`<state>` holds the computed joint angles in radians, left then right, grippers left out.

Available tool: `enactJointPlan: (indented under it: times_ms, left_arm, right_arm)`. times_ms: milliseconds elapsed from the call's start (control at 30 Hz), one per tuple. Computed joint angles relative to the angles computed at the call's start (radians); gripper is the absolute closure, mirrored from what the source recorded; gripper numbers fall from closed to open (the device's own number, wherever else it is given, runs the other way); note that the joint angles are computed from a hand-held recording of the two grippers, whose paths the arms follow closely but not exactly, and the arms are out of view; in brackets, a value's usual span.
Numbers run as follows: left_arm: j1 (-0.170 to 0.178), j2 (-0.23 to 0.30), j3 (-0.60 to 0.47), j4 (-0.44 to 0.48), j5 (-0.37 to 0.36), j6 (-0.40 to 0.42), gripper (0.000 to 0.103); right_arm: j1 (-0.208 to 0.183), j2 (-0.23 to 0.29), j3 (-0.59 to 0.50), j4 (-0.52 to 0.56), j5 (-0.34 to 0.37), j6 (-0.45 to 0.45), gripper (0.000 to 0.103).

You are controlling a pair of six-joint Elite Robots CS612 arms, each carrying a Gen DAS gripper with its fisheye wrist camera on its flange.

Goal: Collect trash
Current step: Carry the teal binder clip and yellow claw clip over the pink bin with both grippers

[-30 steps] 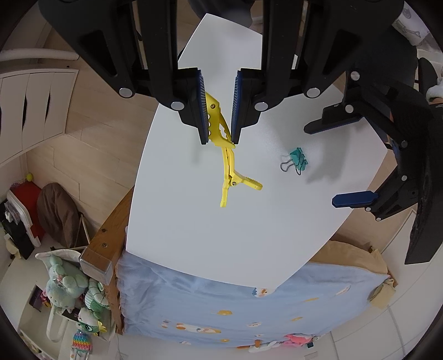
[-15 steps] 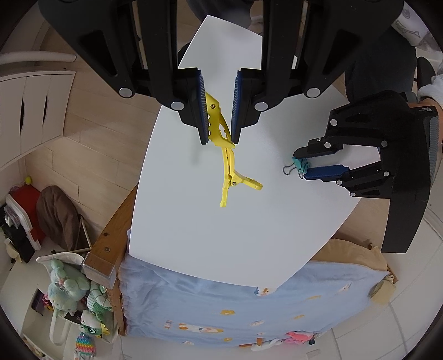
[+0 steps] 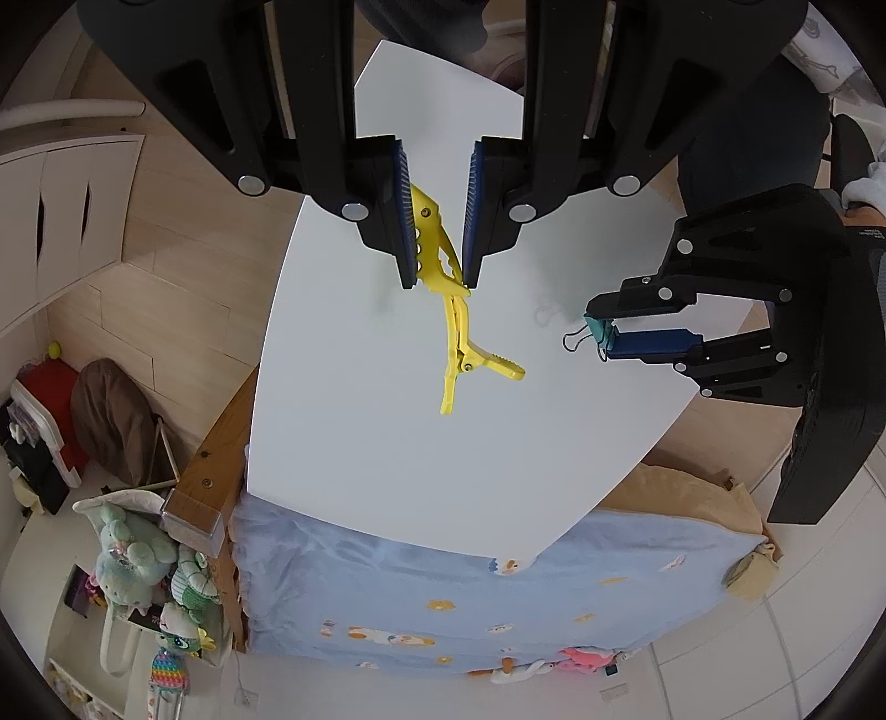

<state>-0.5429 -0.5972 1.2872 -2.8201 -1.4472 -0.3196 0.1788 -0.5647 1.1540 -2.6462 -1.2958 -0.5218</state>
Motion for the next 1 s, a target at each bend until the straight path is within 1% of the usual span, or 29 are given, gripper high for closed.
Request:
enactJointPlan:
  times_ms: [167,400,600,700,867,1000]
  left_arm:
    - [-0.011,-0.043,0.071,-0.057,0.008,0.009,0.078]
    - [-0.030,-0.109,0.179,-0.160,0.016,0.012,0.078]
    - [-0.047,-0.153,0.257,-0.245,0.018,0.015,0.078]
    - [-0.059,-0.170,0.295,-0.284,0.015,0.025,0.078]
    - [-0.080,-0.188,0.343,-0.321,0.002,0.031,0.078]
    - [-0.093,-0.187,0.361,-0.316,-0.017,0.034,0.078]
  right_arm:
    - [-0.002,-0.044,0.094,-0.094,0.031,-0.004,0.087]
    - [-0.003,-0.105,0.233,-0.232,0.057,-0.005,0.087]
    - [-0.008,-0.147,0.330,-0.307,0.092,0.004,0.087]
    - [-0.014,-0.167,0.379,-0.342,0.118,0.017,0.087]
    - [-0.025,-0.190,0.448,-0.372,0.136,0.020,0.087]
    - [-0.037,-0.207,0.499,-0.396,0.142,0.026,0.087]
